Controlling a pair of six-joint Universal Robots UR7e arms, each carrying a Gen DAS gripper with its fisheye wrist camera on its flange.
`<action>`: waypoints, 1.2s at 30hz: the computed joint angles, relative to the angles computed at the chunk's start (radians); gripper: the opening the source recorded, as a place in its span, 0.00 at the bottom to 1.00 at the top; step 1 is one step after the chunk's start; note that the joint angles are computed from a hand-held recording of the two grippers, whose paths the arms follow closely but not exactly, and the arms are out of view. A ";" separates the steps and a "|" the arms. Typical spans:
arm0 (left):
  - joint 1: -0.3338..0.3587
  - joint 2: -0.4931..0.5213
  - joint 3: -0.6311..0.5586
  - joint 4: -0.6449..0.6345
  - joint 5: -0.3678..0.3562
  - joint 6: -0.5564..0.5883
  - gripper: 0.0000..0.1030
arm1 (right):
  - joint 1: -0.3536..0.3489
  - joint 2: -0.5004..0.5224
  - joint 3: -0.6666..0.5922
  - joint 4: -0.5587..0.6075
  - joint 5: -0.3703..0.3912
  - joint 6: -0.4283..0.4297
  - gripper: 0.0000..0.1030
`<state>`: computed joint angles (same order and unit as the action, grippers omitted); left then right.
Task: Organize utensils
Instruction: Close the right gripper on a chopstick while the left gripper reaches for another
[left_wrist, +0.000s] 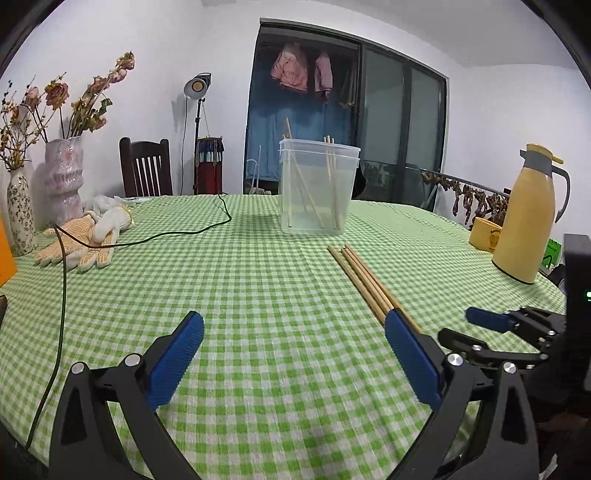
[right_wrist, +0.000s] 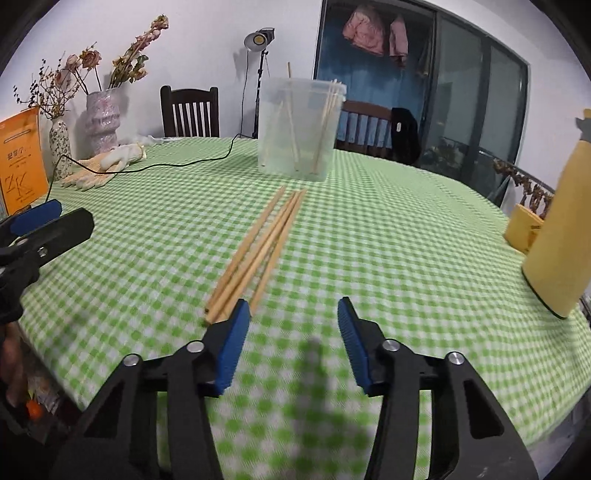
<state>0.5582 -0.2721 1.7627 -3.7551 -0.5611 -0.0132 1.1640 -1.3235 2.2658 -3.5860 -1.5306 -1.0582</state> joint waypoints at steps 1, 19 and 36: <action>0.004 -0.003 -0.003 0.016 -0.001 -0.003 0.92 | 0.008 0.007 -0.010 0.013 -0.012 0.006 0.39; 0.067 -0.011 -0.165 0.437 -0.118 -0.172 0.91 | 0.019 0.007 -0.049 0.109 -0.006 0.072 0.13; 0.105 0.013 -0.356 0.892 -0.164 -0.380 0.91 | -0.076 -0.059 -0.075 0.190 0.055 0.126 0.05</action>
